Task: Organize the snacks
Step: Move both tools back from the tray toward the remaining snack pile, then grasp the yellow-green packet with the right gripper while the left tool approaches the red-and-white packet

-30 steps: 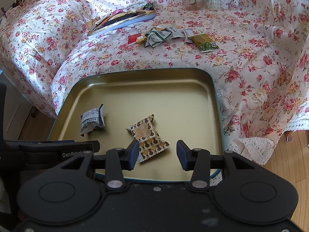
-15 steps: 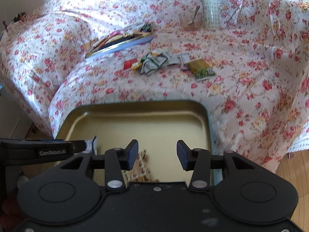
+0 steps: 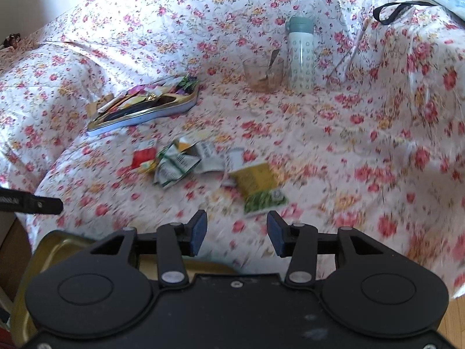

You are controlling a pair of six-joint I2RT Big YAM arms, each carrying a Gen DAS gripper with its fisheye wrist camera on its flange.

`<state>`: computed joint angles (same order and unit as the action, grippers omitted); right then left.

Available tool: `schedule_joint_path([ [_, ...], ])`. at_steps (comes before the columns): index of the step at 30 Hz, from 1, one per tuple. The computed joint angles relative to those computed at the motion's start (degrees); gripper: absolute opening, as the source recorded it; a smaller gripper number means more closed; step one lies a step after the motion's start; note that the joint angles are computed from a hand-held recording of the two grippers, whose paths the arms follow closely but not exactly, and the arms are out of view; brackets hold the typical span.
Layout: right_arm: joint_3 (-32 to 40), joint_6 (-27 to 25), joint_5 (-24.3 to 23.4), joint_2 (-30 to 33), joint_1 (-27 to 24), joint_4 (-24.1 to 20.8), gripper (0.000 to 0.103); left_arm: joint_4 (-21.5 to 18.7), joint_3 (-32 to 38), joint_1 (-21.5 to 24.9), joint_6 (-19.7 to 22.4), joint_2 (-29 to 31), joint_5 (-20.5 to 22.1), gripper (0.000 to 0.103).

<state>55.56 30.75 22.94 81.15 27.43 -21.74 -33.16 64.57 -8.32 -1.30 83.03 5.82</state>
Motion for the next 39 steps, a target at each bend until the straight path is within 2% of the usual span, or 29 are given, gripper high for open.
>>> schedule_joint_path([
  [5, 2.67, -5.57, -0.44, 4.1, -3.66, 3.16, 0.049, 1.33, 5.23, -0.83, -1.83, 4.26, -1.22, 0.056],
  [8, 4.17, -6.06, -1.78, 6.0, -5.52, 4.16, 0.049, 2.63, 7.52, -1.64, -1.45, 6.35, -3.16, 0.056],
  [12, 6.13, -6.34, -2.88, 7.73, -7.11, 3.78, 0.049, 0.63, 11.42, -2.14, -1.64, 9.81, -4.19, 0.056],
  [15, 7.21, -6.99, -3.16, 8.78, -7.78, 3.24, 0.049, -1.47, 13.82, -1.73, -3.82, 12.19, -2.22, 0.056],
  [19, 6.57, -8.47, -4.7, 9.04, -8.31, 4.28, 0.049, -1.16, 14.72, -1.71, -5.71, 13.75, -1.89, 0.056],
  [27, 2.95, -11.75, -8.9, 9.18, -7.96, 8.61, 0.049, 1.98, 15.46, -2.49, -3.69, 15.53, -1.73, 0.056],
  [33, 1.67, -16.58, -5.93, 10.08, -7.17, 11.82, 0.049, 3.04, 16.5, -2.96, -3.46, 17.61, 0.46, 0.056],
  [39, 1.84, -17.03, -5.06, 11.34, -8.1, 13.28, 0.049, 3.67, 17.57, -3.58, -1.49, 19.94, 0.0, 0.056],
])
